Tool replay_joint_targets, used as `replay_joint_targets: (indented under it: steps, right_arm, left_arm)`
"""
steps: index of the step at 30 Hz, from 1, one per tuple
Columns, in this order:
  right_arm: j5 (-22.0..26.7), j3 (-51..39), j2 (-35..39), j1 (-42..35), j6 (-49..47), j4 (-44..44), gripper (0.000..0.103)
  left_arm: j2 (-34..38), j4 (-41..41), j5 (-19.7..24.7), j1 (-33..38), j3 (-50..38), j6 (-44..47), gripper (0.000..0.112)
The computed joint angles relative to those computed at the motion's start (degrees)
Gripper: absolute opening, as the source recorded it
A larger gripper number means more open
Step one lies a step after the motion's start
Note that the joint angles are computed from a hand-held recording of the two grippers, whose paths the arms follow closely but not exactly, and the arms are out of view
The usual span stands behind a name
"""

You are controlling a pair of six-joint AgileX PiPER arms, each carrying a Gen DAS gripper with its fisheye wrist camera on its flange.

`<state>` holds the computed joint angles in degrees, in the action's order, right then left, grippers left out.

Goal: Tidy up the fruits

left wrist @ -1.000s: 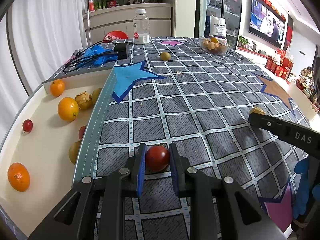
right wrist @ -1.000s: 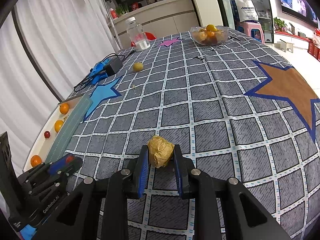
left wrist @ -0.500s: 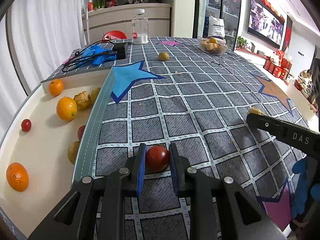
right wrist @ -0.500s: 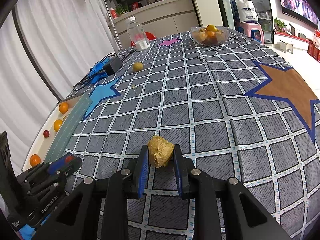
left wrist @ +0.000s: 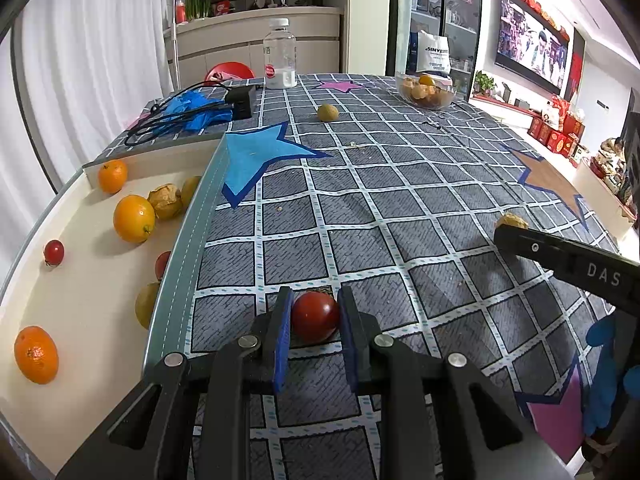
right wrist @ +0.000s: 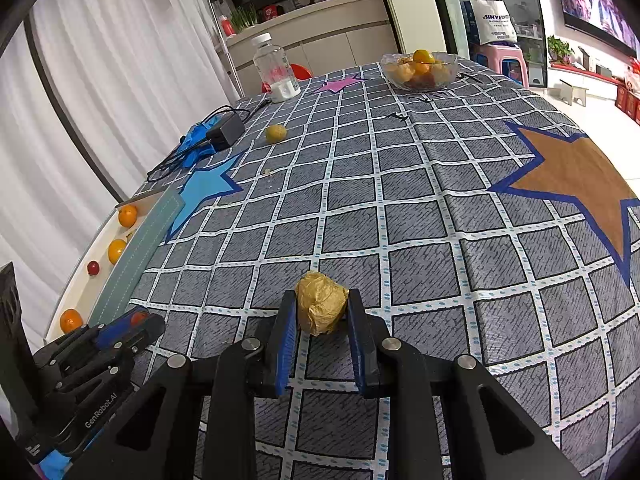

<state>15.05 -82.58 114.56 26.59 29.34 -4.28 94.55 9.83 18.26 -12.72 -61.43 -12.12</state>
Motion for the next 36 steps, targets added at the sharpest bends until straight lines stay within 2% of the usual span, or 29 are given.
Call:
replay_joint_targets:
  steps: [16,18,24,27,29,32,36]
  right_arm:
    - [-0.1,0.0,0.1,0.0,-0.6,0.5,0.025]
    - [0.3,-0.3,0.1,0.1,-1.2,0.8,0.025]
    - [5.8,-4.2,1.1,0.9,-3.6,0.9,0.025]
    - [7.4,-5.7,0.8,1.6,-5.2,1.7,0.025]
    - [8.8,-7.5,0.8,2.4,-5.4,1.1,0.025]
    - [11.8,-12.1,1.9,3.6,-8.1,3.0,0.025]
    - [16.9,-21.5,5.8,5.8,-12.2,5.8,0.025]
  left_arm:
    - [0.0,-0.1,-0.1,-0.1,0.0,0.0,0.025]
    - [0.0,-3.1,-0.2,0.5,0.0,2.8,0.024]
    - [-1.3,-26.7,-0.4,4.8,0.8,25.0,0.024]
    - [-2.7,-28.2,0.2,6.0,1.1,26.7,0.024]
    - [-3.9,-33.6,1.7,8.1,0.8,32.2,0.024]
    - [-5.8,-36.5,3.4,11.3,0.0,35.3,0.024]
    - [-6.7,-34.5,4.3,15.7,-1.5,34.7,0.024]
